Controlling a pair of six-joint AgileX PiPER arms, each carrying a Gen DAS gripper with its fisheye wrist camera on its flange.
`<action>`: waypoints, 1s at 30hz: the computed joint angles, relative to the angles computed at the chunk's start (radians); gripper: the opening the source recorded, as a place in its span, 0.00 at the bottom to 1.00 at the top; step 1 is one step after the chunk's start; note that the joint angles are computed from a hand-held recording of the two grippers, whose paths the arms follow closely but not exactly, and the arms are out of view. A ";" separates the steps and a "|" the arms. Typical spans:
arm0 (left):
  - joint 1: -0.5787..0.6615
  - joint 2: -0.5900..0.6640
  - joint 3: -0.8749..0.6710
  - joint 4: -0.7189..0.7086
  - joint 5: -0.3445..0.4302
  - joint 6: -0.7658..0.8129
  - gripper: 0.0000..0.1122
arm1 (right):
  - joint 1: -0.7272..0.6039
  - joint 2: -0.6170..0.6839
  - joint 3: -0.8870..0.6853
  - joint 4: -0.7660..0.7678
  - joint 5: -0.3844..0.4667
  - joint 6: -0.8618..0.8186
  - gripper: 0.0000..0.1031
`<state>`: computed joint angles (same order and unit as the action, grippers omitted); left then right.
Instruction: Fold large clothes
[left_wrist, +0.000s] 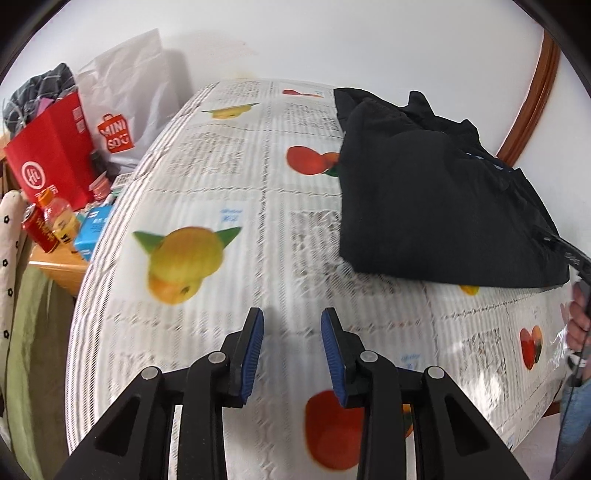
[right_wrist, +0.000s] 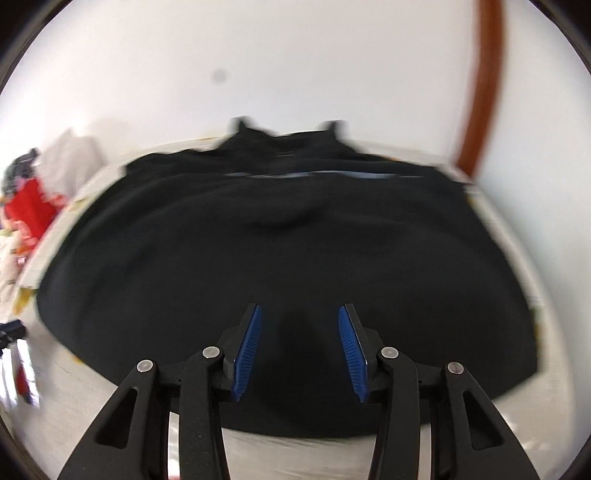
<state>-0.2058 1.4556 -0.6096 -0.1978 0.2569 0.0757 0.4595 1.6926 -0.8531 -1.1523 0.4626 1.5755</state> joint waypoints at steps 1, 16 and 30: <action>0.008 -0.008 0.007 -0.023 0.001 0.025 0.28 | 0.014 0.049 -0.038 0.025 0.001 -0.018 0.42; 0.004 -0.011 0.034 -0.058 -0.057 0.071 0.33 | 0.124 0.043 -0.001 0.091 0.127 0.036 0.42; -0.074 0.065 -0.013 0.423 -0.092 -0.438 0.42 | -0.062 0.255 -0.294 0.205 0.129 -0.208 0.42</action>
